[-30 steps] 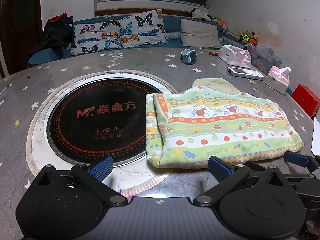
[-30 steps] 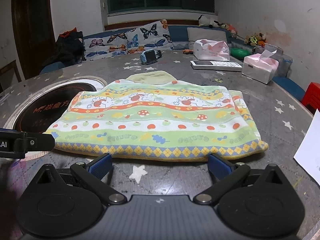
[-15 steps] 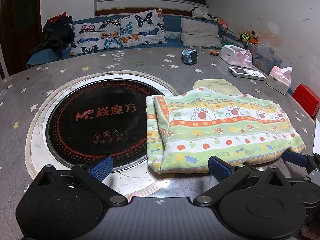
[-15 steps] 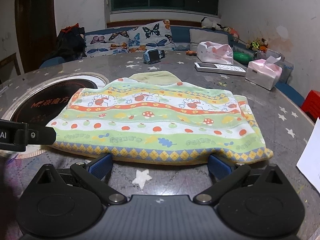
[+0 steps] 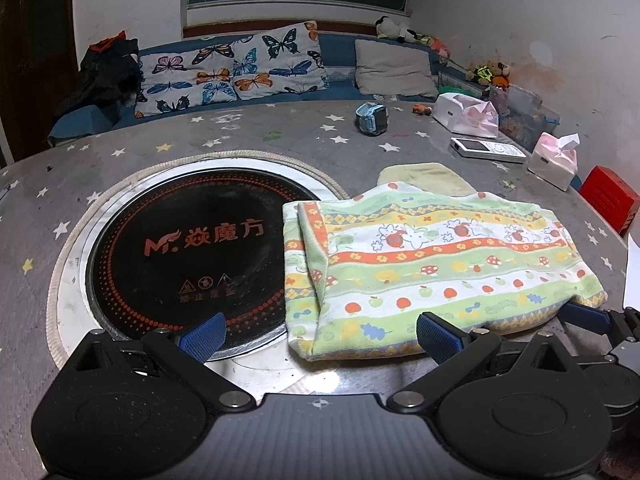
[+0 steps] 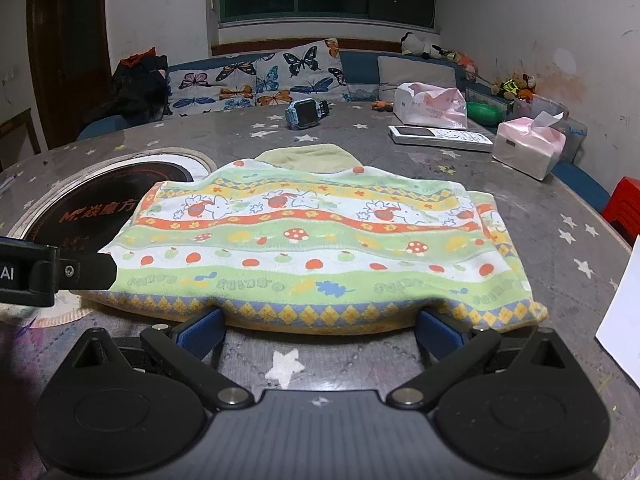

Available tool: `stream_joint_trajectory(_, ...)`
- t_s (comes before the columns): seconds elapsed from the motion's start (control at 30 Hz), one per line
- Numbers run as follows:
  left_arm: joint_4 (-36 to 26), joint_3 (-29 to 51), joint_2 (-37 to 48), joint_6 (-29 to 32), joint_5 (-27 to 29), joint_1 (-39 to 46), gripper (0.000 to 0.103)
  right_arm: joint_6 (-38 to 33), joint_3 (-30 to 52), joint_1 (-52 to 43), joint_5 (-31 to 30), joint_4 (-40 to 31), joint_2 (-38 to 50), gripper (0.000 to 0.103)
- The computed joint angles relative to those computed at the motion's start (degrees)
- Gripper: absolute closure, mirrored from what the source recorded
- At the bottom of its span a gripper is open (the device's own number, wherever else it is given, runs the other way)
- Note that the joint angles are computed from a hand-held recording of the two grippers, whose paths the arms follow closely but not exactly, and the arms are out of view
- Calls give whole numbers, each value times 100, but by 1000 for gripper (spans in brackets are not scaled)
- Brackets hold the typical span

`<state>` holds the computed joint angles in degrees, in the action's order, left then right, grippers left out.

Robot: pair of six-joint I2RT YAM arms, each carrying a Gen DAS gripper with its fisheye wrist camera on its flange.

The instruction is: Fold clothes

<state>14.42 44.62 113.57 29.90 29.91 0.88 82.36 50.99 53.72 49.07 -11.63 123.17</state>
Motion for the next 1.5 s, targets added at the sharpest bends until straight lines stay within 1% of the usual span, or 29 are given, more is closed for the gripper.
stream_joint_trajectory(0.47,44,-200,-114,47,65,-91,0,392,-24,133,72,-333,-102,0)
stream_joint_trajectory(0.7,51,-237,-125,49,58,-120,0,466,-51,150,32,-334,-90,0)
stream_joint_trajectory(1.1,80,-215,-64,62,27,-150,0,279,-5,64,-46,-169,1,0)
stream_joint_trajectory(1.2,59,-180,-41,61,42,-134,0,226,88,38,-41,-231,81,0)
stream_joint_trajectory(1.5,-14,34,114,-32,-33,-146,0,-93,140,-198,-74,-38,105,0)
